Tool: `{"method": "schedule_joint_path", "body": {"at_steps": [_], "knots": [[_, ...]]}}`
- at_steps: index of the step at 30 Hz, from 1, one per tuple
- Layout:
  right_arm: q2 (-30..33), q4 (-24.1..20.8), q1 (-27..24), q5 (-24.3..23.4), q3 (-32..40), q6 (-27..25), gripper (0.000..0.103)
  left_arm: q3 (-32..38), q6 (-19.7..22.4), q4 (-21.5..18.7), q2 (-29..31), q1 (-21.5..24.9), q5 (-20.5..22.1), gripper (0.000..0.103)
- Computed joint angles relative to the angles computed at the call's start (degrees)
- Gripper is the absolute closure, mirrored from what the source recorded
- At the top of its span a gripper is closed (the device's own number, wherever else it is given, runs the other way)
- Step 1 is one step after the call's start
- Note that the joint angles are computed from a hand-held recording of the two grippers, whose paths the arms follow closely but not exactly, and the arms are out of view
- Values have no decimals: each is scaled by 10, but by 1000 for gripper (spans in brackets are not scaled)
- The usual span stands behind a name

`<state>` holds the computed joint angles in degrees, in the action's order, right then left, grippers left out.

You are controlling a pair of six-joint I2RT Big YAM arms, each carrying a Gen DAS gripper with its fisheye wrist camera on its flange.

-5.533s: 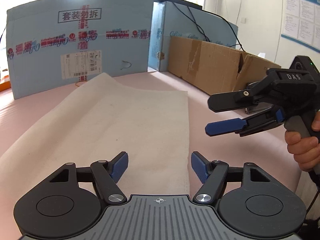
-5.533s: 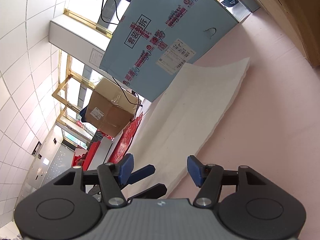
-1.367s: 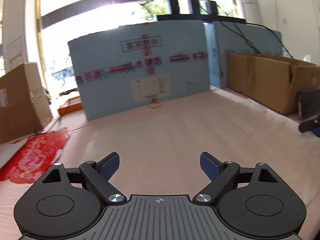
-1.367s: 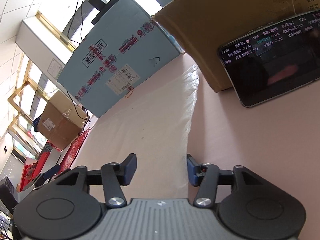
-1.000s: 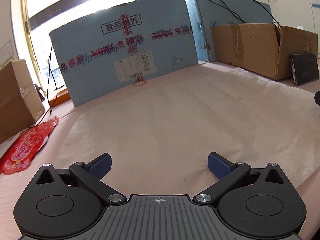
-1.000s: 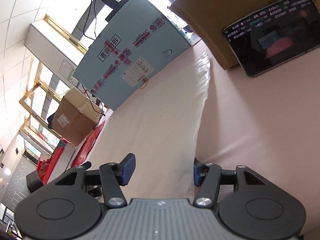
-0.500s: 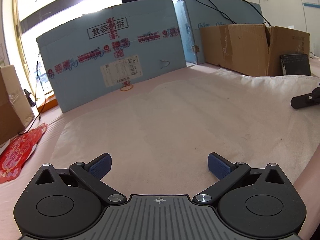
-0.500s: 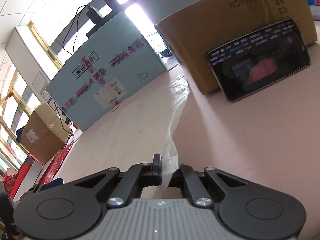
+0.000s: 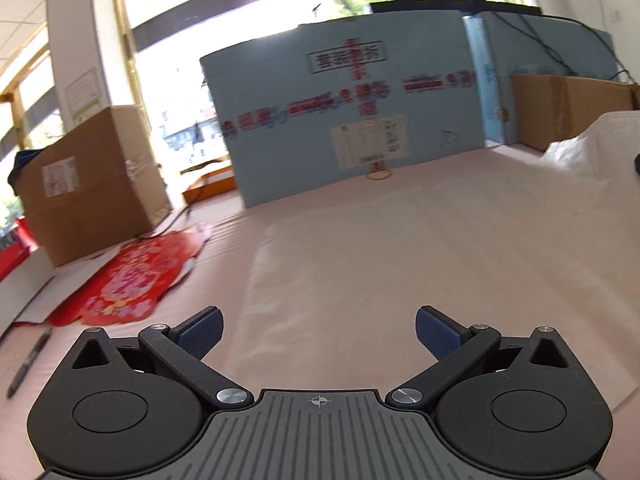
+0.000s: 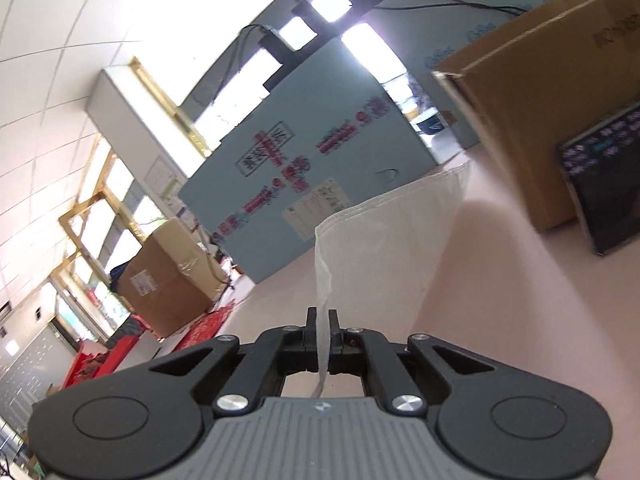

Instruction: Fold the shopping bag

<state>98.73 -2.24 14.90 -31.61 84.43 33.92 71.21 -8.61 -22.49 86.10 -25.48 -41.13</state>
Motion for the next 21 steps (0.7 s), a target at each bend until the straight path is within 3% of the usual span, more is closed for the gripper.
{"method": "schedule_joint_path", "body": {"at_steps": [3, 4, 11, 21], "knots": [[29, 18, 14, -56, 40, 2, 102, -8, -25, -29, 2, 10, -20, 0], [39, 21, 21, -74, 56, 3, 102, -24, -24, -1, -5, 12, -16, 0], [117, -8, 72, -166, 182, -19, 102, -39, -18, 30, -12, 13, -14, 0], [223, -207, 125, -187, 373, -96, 102, -51, -38, 45, -20, 21, 14, 0]]}}
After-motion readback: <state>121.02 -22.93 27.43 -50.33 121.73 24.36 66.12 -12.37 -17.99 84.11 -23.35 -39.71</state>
